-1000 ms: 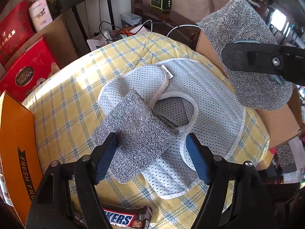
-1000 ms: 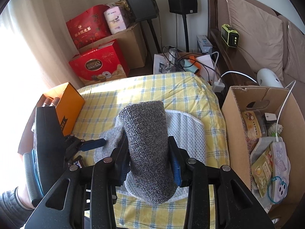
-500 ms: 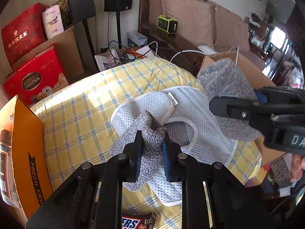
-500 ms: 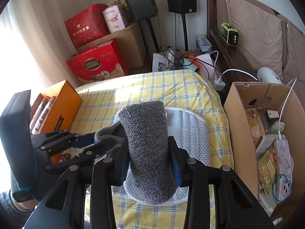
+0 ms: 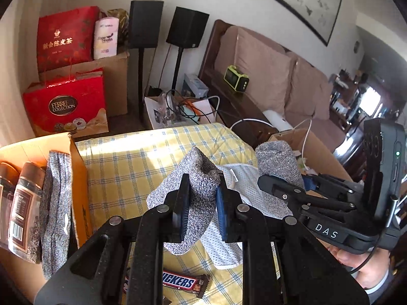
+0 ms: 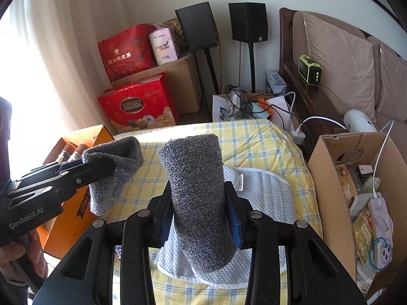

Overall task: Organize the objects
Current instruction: 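Lift the folded sock with the left tool while the right tool carries its sock to the box, then lower both socks into the orange box and open both tools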

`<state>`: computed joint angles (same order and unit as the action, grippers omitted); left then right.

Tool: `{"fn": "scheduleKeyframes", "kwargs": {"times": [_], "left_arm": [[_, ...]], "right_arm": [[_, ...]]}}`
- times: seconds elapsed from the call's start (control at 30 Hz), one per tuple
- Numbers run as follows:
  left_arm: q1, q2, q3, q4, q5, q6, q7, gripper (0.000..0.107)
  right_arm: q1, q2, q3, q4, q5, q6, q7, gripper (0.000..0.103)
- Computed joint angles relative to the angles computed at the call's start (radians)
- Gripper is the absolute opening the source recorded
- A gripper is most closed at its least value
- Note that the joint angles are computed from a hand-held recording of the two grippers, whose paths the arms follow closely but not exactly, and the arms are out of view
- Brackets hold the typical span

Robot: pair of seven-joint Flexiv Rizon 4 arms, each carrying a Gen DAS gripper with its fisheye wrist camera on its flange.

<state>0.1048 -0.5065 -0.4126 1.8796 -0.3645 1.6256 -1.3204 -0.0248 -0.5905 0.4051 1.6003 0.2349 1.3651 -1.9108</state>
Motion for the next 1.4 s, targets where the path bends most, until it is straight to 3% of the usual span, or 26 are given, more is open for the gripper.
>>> {"fn": "scheduleKeyframes", "kwargs": {"times": [0.13,0.3,0.47,0.6,0.7,0.87,0.97,1.1,1.3,1.4], "left_arm": [[0.093,0.029,-0.082,0.064,-0.003,0.063,-0.026,0.017],[0.146,0.08,-0.082,0.118,0.036,0.076,-0.063,0.017],[0.113,0.14,0.019,0.157,0.065,0.085,-0.096,0.017],[-0.022,0.171,0.217,0.159,0.087,0.078,-0.127,0.017],[-0.046,0.189,0.27,0.178,0.094,0.081,-0.136,0.017],[0.017,0.227,0.239,0.23,0.086,0.093,-0.13,0.017],[0.123,0.251,0.145,0.276,0.068,0.102,-0.112,0.017],[0.199,0.266,0.091,0.314,0.06,0.106,-0.1,0.017],[0.413,0.261,-0.123,0.359,0.03,0.095,-0.077,0.018],[0.428,0.238,-0.135,0.35,0.025,0.076,-0.07,0.018]], "right_arm": [[0.015,0.007,0.017,0.01,0.007,0.052,0.005,0.037],[0.056,0.022,0.013,0.021,-0.031,0.064,0.029,0.037],[0.098,0.034,0.005,0.039,-0.078,0.093,0.059,0.037],[0.127,0.039,0.005,0.051,-0.109,0.121,0.086,0.037],[0.15,0.044,0.004,0.065,-0.14,0.146,0.109,0.037],[0.162,0.038,0.039,0.064,-0.178,0.142,0.129,0.037],[0.172,0.032,0.059,0.061,-0.192,0.134,0.134,0.037],[0.172,0.015,0.106,0.049,-0.19,0.11,0.12,0.037],[0.205,-0.029,0.114,-0.004,-0.178,0.042,0.108,0.037],[0.231,-0.051,0.096,-0.038,-0.167,0.007,0.107,0.037]]}}
